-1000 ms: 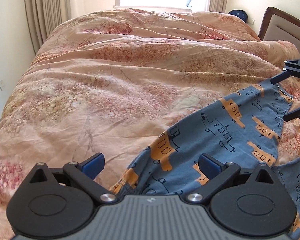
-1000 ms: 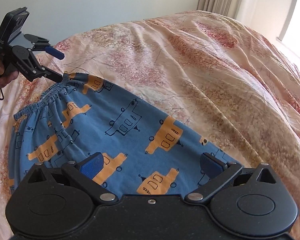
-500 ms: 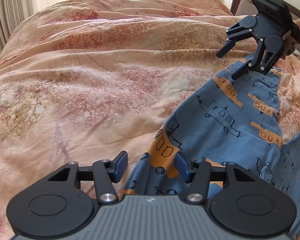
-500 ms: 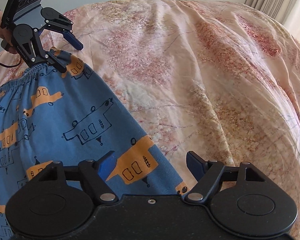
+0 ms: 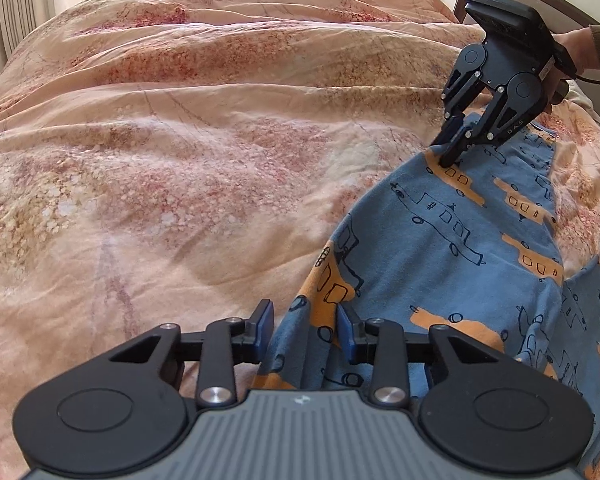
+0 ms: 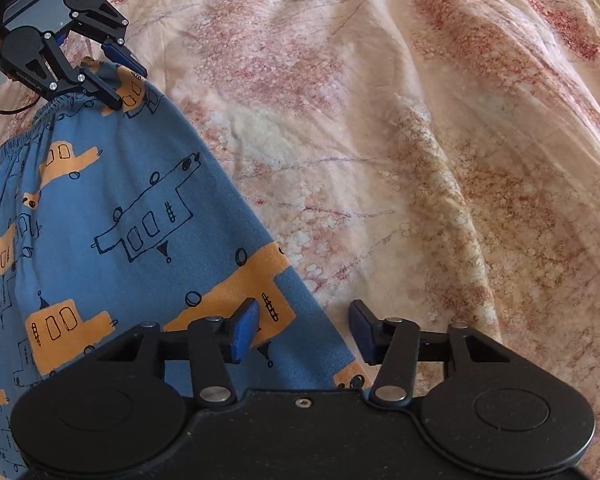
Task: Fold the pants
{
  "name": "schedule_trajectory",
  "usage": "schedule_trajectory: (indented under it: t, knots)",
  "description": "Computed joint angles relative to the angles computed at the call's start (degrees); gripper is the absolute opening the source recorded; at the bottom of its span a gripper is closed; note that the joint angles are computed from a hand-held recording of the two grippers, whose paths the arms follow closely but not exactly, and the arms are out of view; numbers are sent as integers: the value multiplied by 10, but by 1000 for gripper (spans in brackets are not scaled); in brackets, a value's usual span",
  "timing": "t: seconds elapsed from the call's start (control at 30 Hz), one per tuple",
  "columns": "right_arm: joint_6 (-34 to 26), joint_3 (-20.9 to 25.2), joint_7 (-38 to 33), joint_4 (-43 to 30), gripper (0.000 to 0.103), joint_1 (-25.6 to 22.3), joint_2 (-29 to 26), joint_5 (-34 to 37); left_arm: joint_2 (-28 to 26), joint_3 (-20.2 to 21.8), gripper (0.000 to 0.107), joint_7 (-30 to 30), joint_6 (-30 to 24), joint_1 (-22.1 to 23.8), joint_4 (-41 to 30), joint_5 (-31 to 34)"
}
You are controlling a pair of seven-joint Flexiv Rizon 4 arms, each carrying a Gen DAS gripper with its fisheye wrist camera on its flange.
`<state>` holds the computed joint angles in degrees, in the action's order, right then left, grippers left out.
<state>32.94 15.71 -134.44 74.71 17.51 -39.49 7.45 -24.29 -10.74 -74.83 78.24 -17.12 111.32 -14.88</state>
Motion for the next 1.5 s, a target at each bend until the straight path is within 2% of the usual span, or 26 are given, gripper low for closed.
schedule_trajectory:
  t: [0.03,0.07,0.1,0.17,0.23,0.33,0.47,0.53,0.57,0.63,0.67,0.7,0.8,0.9,0.93,1.0,1.07,1.13,1.23,1.27,1.33,1.37,1.4,1.5]
  knots:
    - [-15,4,-2,-10,28,-3,-4,5,1,2,36,-2,3,-2,1,2]
    - [-34,8,-3,-22,0,-8,-8,13,2,5,33,-5,3,-5,1,6]
    - [-51,11,-3,-32,1,-12,-11,21,3,9,30,-7,3,-8,0,10]
    - [-63,11,-15,-34,1,-14,-8,25,3,31,15,-24,0,-24,-6,31]
    - [-52,10,-28,-27,1,-13,-1,29,0,67,9,-62,-6,-48,-20,64]
    - [-4,6,-28,-20,1,-15,3,43,-6,111,8,-126,-5,-74,-40,108]
    - [66,4,-18,-13,1,-11,-4,46,-18,124,9,-162,-43,-84,-69,150]
    - [67,-3,-6,-7,6,-2,-10,29,-21,147,16,-205,-57,-106,-86,187]
    - [75,-11,6,3,21,7,-11,14,-20,159,36,-229,-62,-116,-93,206]
    - [125,-11,17,30,42,8,-2,6,-14,193,63,-286,-67,-145,-109,266]
    - [142,2,14,36,62,-7,6,22,-8,206,66,-308,-67,-157,-117,297]
    - [155,20,6,39,73,-31,16,49,-2,202,66,-313,-67,-156,-119,310]
    - [170,34,3,52,76,-86,54,101,13,150,70,-304,-47,-124,-109,297]
    - [166,0,38,82,76,-125,99,111,2,69,76,-244,-17,-81,-101,223]
    - [169,-22,66,96,76,-134,111,105,-9,52,79,-227,-15,-79,-108,205]
    - [170,-61,135,131,76,-150,132,88,-38,49,82,-211,-28,-99,-143,195]
    - [183,-89,184,168,72,-158,142,57,-76,49,83,-206,-47,-123,-190,184]
    - [233,-103,230,210,69,-159,149,34,-116,39,83,-200,-56,-138,-237,165]
    - [235,-74,245,208,61,-203,134,86,-177,28,85,-205,-61,-159,-312,128]
    - [236,-74,255,209,56,-204,126,84,-196,23,85,-207,-63,-164,-336,115]
    - [209,-60,261,195,38,-216,112,96,-235,21,85,-214,-80,-177,-393,94]
    - [185,-42,242,182,9,-233,107,117,-254,29,85,-219,-98,-187,-428,89]
    - [185,-33,217,179,5,-240,107,127,-268,37,85,-224,-114,-196,-456,88]
    - [239,-38,179,176,4,-234,113,123,-302,50,87,-234,-150,-213,-521,89]
